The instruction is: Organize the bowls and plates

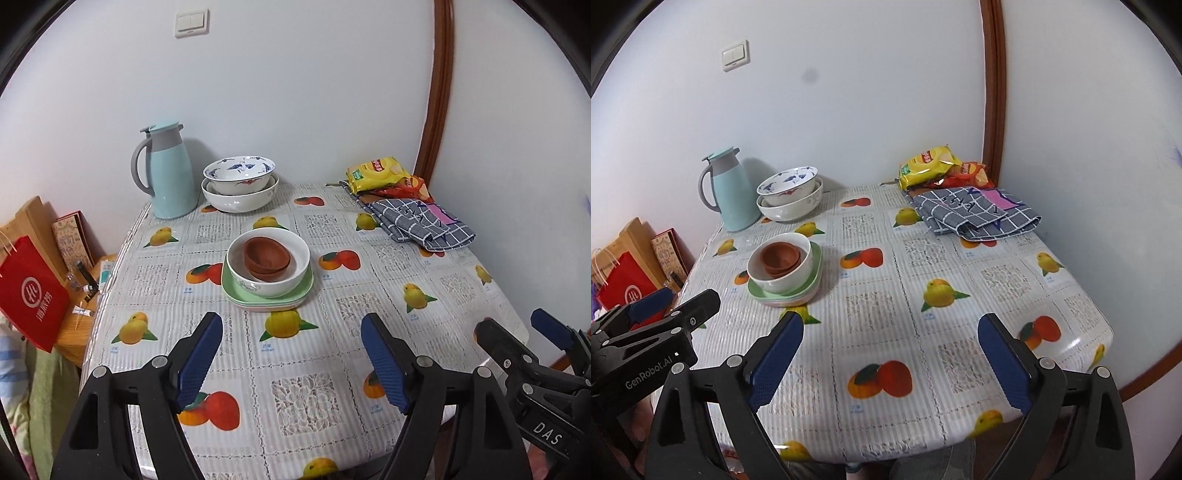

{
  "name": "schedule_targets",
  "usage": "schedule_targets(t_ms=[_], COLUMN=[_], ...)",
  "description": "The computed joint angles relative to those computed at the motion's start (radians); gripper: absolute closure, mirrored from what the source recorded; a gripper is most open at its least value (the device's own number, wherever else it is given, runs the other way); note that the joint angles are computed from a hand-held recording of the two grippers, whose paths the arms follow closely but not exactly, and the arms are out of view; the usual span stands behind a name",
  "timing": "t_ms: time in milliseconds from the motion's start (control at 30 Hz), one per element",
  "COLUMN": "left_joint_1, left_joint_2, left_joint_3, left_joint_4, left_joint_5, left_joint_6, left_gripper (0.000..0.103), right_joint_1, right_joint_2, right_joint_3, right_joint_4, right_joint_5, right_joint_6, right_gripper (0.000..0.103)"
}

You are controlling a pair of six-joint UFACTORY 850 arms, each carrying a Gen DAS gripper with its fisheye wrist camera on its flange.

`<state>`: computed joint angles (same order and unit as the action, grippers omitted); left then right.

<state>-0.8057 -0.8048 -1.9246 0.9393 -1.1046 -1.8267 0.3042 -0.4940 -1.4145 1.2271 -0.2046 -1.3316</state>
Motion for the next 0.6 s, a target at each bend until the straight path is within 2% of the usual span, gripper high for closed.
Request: schedule_targets(t_ms=[133, 600], left_joint_1=[-0.017, -0.033], left_joint_2=[0.001, -0.007], left_joint_3=[0.0, -0.014], left_joint_4=[0.011, 0.011], left_joint_5=[-0.022, -0.047], left_joint_6=[-0.017, -0.021], left_gripper=[0.023, 0.022], right_joint_1=[-0.011, -0.03], right_joint_2=[0.023, 0.051], right_joint_3=[0.03, 0.07], right_joint_4=[0.038, 0.074], right_joint_5=[0.005, -0.015], right_joint_6=[-0.019, -0.053], right_gripper=[0.008, 0.008])
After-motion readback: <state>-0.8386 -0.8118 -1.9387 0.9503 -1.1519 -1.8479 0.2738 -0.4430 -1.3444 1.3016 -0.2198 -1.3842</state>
